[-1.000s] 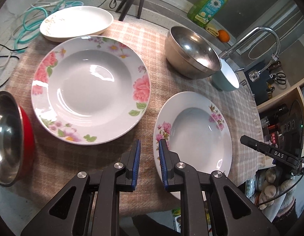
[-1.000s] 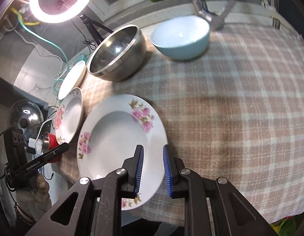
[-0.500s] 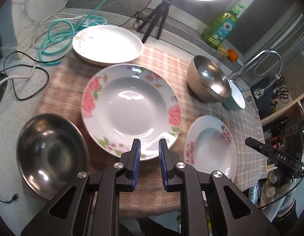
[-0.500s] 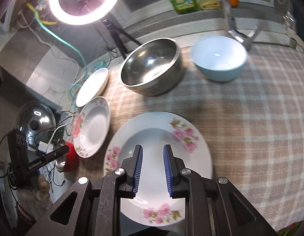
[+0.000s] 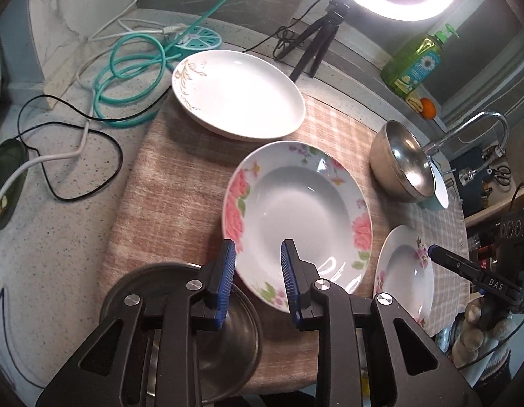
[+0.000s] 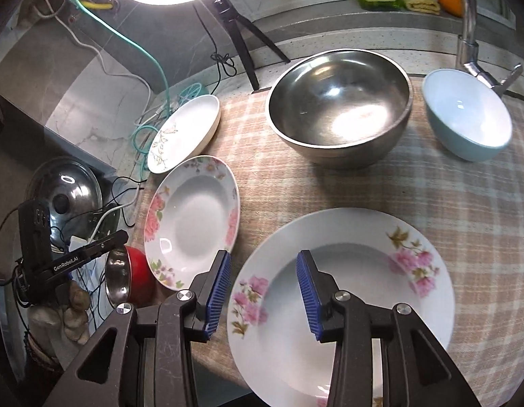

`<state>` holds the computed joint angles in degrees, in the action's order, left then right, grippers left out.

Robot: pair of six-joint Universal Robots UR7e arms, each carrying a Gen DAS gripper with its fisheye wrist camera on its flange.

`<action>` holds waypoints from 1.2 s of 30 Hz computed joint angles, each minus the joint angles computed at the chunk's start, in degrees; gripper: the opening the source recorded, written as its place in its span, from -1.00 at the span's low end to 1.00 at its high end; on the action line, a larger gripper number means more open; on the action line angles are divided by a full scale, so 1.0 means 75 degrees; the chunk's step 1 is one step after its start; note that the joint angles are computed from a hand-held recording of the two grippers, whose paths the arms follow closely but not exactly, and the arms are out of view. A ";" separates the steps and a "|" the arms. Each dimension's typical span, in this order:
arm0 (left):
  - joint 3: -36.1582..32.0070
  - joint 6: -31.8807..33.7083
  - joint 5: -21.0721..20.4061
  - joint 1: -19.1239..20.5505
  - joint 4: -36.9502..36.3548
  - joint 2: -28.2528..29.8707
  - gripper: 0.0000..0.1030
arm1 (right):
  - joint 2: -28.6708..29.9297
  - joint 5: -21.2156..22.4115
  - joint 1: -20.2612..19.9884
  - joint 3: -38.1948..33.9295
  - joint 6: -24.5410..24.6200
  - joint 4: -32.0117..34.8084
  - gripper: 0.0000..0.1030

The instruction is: Organize plates and bowls

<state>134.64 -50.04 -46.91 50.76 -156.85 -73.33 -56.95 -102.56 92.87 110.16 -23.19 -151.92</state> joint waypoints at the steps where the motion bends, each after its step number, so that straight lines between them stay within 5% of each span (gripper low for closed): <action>1: -0.0009 0.0069 -0.0024 0.0047 0.0007 -0.0031 -0.50 | 0.0065 0.0007 0.0024 -0.0034 0.0043 -0.0005 -0.28; 21: -0.0440 0.1236 -0.0858 0.1010 -0.0128 -0.0068 -0.50 | 0.1067 -0.0210 0.0273 -0.0763 0.0805 0.0153 -0.29; 36: -0.0866 0.1675 -0.1345 0.1382 0.0227 0.0189 -0.50 | 0.1513 -0.0441 0.0369 -0.1093 0.1008 0.0375 -0.58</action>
<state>128.15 -37.48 -57.00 61.13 -155.15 -71.91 -45.61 -105.87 95.64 101.96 -15.64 -149.11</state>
